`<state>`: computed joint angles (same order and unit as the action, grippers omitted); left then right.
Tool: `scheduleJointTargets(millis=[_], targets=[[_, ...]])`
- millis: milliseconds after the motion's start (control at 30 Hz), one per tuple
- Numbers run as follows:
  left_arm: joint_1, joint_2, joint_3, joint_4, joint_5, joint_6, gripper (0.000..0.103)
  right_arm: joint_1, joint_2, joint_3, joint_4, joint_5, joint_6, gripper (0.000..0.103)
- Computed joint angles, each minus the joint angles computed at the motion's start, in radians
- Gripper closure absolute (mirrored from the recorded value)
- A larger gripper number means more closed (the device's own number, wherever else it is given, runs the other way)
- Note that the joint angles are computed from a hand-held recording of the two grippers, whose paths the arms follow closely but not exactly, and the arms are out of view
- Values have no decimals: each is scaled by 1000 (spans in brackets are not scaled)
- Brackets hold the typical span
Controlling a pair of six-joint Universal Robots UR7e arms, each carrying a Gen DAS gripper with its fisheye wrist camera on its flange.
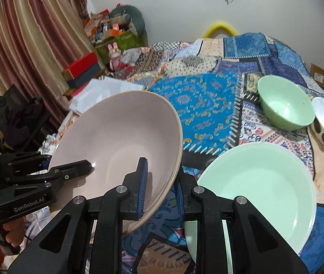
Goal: Organize plates and bowls
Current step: 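Lift the pink bowl and carry it toward the plate stack with both tools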
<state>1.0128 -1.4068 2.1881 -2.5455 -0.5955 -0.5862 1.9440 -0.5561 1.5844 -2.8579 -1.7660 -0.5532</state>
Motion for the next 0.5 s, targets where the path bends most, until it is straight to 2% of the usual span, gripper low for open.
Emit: scheduleJointTargets(millis=[500], targets=[[110,28,8,-51,-94,17,80,0,70,-61,108,-74,17,83]])
